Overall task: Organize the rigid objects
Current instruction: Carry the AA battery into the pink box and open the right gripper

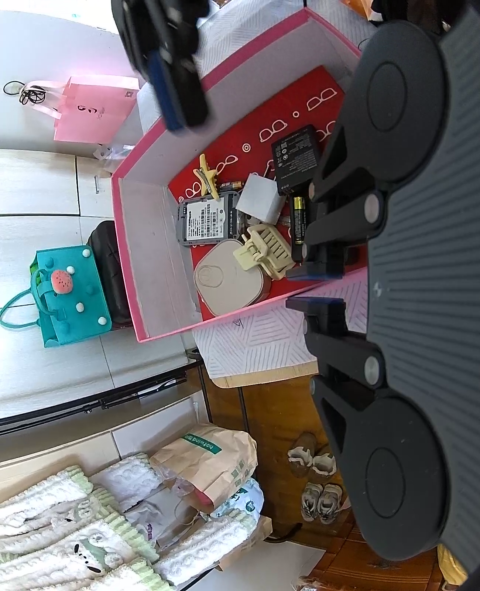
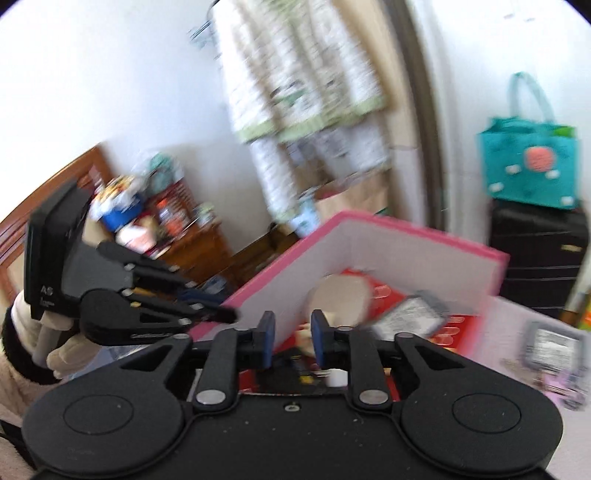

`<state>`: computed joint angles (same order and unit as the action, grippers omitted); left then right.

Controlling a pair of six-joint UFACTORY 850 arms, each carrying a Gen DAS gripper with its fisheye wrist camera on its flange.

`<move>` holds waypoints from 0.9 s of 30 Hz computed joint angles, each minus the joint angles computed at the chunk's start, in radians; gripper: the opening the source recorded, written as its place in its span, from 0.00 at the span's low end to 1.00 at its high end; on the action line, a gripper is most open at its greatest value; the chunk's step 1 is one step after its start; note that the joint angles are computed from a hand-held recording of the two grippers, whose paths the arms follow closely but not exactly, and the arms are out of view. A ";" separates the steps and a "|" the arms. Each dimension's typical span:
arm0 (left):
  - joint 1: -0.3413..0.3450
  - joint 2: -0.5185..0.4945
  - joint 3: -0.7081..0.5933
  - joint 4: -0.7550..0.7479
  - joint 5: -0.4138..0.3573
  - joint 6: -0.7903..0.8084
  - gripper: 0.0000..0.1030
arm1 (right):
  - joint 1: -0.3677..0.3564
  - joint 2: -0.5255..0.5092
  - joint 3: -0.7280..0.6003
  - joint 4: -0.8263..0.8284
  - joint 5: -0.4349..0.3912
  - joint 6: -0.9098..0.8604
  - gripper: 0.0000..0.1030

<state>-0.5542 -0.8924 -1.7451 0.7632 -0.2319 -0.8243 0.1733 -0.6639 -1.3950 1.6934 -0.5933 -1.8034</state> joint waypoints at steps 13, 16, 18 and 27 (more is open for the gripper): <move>0.003 -0.002 0.001 -0.020 0.013 0.043 0.08 | -0.105 0.115 0.204 0.525 0.251 -0.379 0.43; 0.002 -0.003 0.000 -0.020 0.012 0.042 0.07 | -0.106 0.095 0.201 0.652 0.307 -0.514 0.47; 0.003 -0.002 0.000 -0.016 0.012 0.037 0.07 | -0.110 0.070 0.187 0.665 0.322 -0.532 0.49; 0.003 -0.004 -0.010 -0.046 0.001 0.053 0.08 | -0.098 -0.065 0.096 0.757 0.321 -0.625 0.60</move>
<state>-0.5514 -0.8968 -1.7548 0.7175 -0.2314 -0.7710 0.0757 -0.7285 -1.2993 2.4506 -0.2721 -2.4280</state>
